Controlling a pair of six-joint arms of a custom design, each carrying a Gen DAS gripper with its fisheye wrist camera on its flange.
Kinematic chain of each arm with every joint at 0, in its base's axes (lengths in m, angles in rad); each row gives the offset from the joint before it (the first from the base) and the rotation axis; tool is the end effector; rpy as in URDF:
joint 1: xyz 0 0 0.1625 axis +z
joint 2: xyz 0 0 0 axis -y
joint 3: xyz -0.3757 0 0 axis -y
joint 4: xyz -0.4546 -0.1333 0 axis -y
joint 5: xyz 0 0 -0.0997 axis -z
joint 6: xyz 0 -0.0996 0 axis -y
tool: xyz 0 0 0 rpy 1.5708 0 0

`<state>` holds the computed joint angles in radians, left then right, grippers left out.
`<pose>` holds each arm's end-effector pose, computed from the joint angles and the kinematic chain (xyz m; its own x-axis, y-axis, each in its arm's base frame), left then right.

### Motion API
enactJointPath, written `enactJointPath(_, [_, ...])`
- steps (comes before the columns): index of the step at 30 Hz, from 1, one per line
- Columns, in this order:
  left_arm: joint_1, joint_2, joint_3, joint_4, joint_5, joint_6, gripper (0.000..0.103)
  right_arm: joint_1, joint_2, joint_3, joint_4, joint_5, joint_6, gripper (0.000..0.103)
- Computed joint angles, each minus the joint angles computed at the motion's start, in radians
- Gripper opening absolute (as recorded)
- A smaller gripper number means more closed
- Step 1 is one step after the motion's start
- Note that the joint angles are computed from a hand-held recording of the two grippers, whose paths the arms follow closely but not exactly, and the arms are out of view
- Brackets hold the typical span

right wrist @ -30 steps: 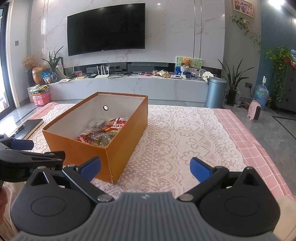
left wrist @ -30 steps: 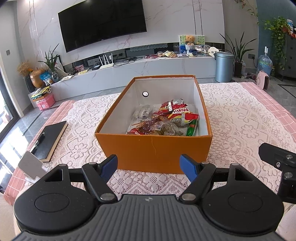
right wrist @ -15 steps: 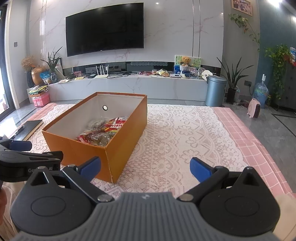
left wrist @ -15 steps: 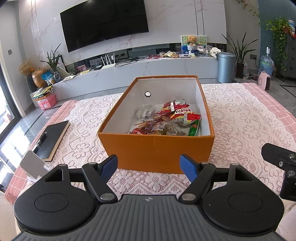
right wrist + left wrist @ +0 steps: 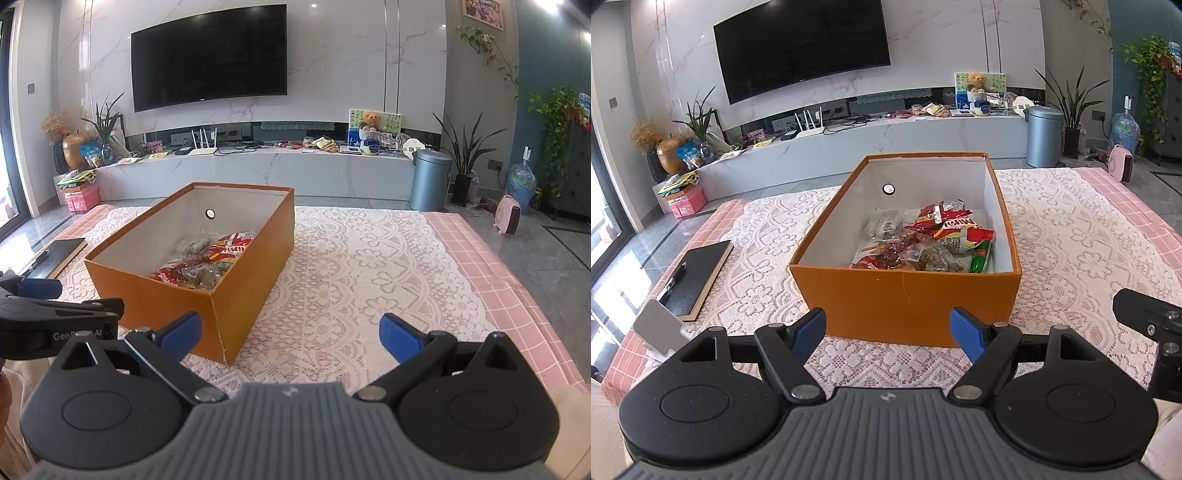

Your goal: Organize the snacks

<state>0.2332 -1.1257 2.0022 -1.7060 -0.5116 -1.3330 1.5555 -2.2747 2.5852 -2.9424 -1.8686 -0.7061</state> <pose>-0.4290 -0.3282 0.0489 -0.5891 -0.0214 -0.8077 0.6158 0.6353 -0.4660 0.0991 -0.3230 0.3506 -0.7292 -0.1106 0.6753 -0.6120 0.5469 -0.5713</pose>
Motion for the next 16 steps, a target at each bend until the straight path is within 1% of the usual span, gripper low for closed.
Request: enactJointPath(16, [-0.003,-0.009,0.012,-0.029,0.011,0.022,0.09,0.002,0.0,-0.001,0.005,-0.003,0.0,0.099])
